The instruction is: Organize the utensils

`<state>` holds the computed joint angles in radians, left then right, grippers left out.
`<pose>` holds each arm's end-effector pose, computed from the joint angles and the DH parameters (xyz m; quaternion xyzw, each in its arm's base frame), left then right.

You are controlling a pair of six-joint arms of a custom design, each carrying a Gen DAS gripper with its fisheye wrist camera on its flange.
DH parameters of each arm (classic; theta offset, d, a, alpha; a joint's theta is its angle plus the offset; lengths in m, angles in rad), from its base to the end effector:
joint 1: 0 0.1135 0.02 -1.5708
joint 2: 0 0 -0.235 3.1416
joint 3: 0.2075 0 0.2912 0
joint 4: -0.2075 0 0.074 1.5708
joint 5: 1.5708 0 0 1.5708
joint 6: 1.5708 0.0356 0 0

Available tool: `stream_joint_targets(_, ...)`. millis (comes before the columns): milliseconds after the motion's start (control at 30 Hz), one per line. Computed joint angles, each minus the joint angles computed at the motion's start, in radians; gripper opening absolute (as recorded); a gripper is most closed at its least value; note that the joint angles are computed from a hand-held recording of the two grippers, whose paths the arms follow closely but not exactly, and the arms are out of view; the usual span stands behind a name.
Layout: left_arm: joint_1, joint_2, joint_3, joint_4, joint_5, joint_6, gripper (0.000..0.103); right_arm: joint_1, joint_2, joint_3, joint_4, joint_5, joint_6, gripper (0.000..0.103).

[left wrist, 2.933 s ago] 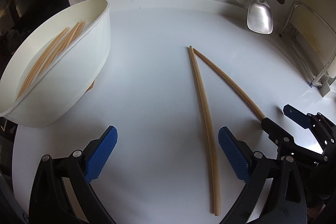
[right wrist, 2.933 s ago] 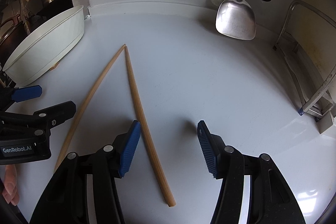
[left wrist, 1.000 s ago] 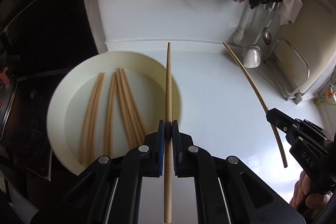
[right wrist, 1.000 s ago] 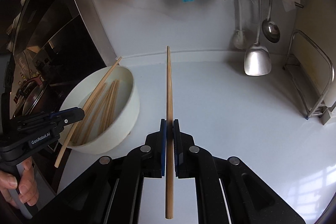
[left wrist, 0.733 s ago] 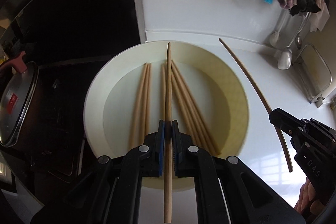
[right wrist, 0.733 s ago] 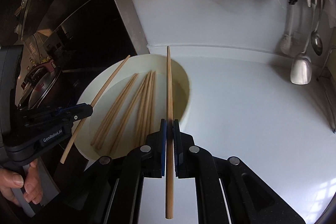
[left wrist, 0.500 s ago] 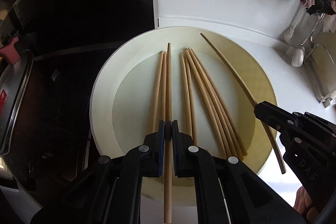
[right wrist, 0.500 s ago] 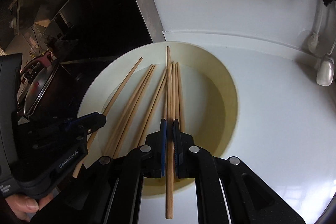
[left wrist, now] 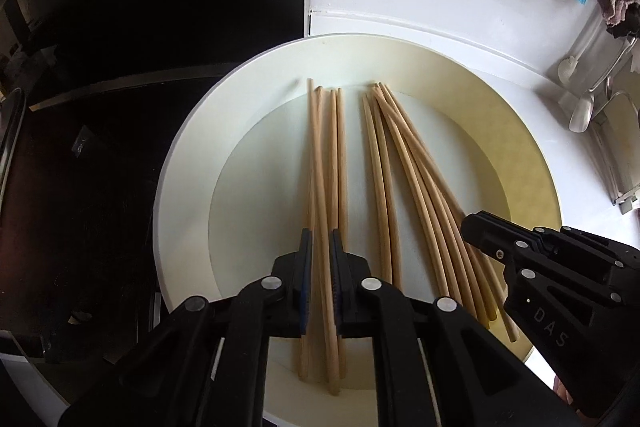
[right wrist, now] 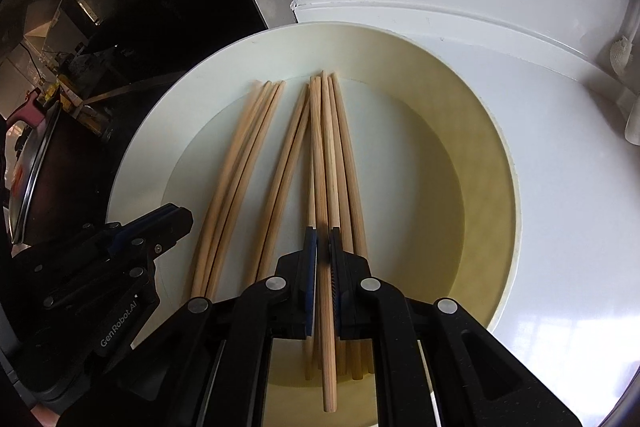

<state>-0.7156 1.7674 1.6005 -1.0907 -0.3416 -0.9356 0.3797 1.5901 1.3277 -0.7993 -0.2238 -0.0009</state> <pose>0.3022 -0.2469 0.2535 -0.1332 0.9646 0.0009 0.2276 0.3391 0.1438 0.2376 -0.2095 0.9390 0.1532 0.2254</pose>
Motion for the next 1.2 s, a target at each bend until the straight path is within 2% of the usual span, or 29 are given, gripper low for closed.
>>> stream_joint_targets(67,-0.003,-0.017,-0.005,-0.004,-0.016,-0.013,0.051,-0.008,-0.035,-0.025,0.014,0.008,-0.011,0.020)
stream_joint_targets(133,-0.007,-0.038,-0.010,-0.013,-0.046,-0.025,0.060,-0.014,-0.068,-0.045,0.020,0.022,-0.020,0.023)
stream_joint_targets(200,-0.007,-0.048,-0.005,-0.030,-0.054,-0.030,0.061,-0.021,-0.095,-0.063,0.025,0.032,-0.028,0.023)
stream_joint_targets(300,-0.014,-0.049,0.016,-0.062,-0.069,-0.047,0.069,-0.037,-0.149,-0.101,0.030,0.031,-0.044,0.025)
stream_joint_targets(367,-0.025,-0.054,0.026,-0.078,-0.084,-0.061,0.080,-0.045,-0.180,-0.121,0.026,0.022,-0.055,0.031)
stream_joint_targets(433,-0.041,-0.054,0.042,-0.106,-0.108,-0.087,0.086,-0.052,-0.211,-0.140,0.019,0.017,-0.069,0.042)
stream_joint_targets(700,-0.093,-0.070,0.076,-0.188,-0.145,-0.162,0.092,-0.079,-0.304,-0.173,-0.032,-0.005,-0.100,0.052)
stream_joint_targets(1200,-0.167,-0.060,0.141,-0.278,-0.195,-0.262,0.092,-0.104,-0.394,-0.191,-0.073,-0.009,-0.114,0.054)
